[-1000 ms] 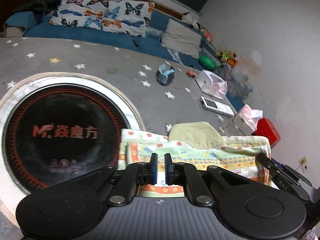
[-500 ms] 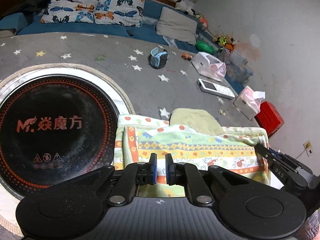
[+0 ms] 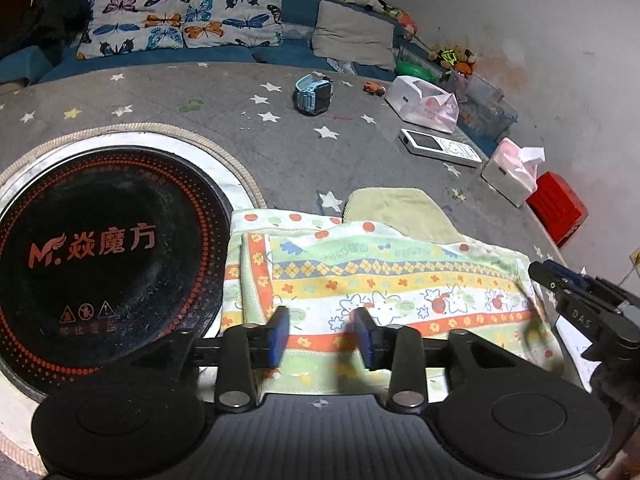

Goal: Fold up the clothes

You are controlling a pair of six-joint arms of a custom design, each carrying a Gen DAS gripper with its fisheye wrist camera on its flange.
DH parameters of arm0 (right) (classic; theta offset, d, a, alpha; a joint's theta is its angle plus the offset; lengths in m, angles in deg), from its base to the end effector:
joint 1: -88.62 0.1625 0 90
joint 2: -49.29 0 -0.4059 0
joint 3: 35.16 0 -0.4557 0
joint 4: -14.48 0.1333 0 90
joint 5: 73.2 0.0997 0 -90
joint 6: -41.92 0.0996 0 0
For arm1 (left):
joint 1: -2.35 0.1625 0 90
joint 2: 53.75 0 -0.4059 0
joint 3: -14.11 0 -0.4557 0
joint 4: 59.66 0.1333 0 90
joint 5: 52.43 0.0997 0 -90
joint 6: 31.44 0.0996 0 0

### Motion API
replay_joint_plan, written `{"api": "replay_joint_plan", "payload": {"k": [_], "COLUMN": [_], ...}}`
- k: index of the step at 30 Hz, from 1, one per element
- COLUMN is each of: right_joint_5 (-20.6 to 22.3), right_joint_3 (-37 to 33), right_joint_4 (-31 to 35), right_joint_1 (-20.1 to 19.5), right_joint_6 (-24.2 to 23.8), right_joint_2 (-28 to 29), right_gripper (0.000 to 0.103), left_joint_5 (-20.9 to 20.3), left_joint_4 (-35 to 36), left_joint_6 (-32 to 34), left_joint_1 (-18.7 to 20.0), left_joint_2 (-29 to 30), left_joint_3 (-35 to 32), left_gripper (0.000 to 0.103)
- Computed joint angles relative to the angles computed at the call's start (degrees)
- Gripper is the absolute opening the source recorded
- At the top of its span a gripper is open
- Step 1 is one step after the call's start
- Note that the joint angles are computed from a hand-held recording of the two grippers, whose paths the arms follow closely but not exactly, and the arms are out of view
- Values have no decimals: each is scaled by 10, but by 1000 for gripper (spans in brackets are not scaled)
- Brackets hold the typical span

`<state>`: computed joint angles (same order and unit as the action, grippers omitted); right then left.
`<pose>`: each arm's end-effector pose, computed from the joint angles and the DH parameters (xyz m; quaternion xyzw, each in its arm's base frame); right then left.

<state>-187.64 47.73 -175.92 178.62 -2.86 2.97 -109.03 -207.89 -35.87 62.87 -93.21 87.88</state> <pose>0.0921 -0.7717 0.2340 0.2125 -0.8097 0.4093 0.3629 -0.2371 -0.8017 0.1280 0.1451 0.9276 -0.2718 0.2110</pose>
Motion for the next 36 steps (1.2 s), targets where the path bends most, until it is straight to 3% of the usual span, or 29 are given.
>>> {"api": "replay_joint_plan", "payload": {"k": [2,4,6,9,11,16,21,36], "right_joint_5": [7,15,27,41,46,49,49,49], "right_joint_3": [8,18,32,50,61,87,112,136], "right_joint_4": [2,9,25,36,39,34,32,-9], "right_joint_1": [2,5,8,11,14,20,22,28], "right_joint_6": [-2,-3,4,8,8,6,25,43], "right_joint_2": [-5,-11,-20,-28,-30,-34,-42,-41], "right_gripper": [41,44,57,61,71,78,85,97], "left_joint_5": [7,14,19,23,25,28,32,71], "left_joint_4": [-6,-12,-18,-27,-35,-56,-75,-97], "left_joint_6": [11,20,27,35,40,53,53,47], "left_joint_1": [-4,-7,-10,-13,-15,-18,-19,-13], "left_joint_2": [0,0,-3,-10,-15,-32,-49,-63], "left_joint_3": [4,10,17,32,43,73,104,139], "left_gripper": [49,55,57,63,67,84,89,93]}}
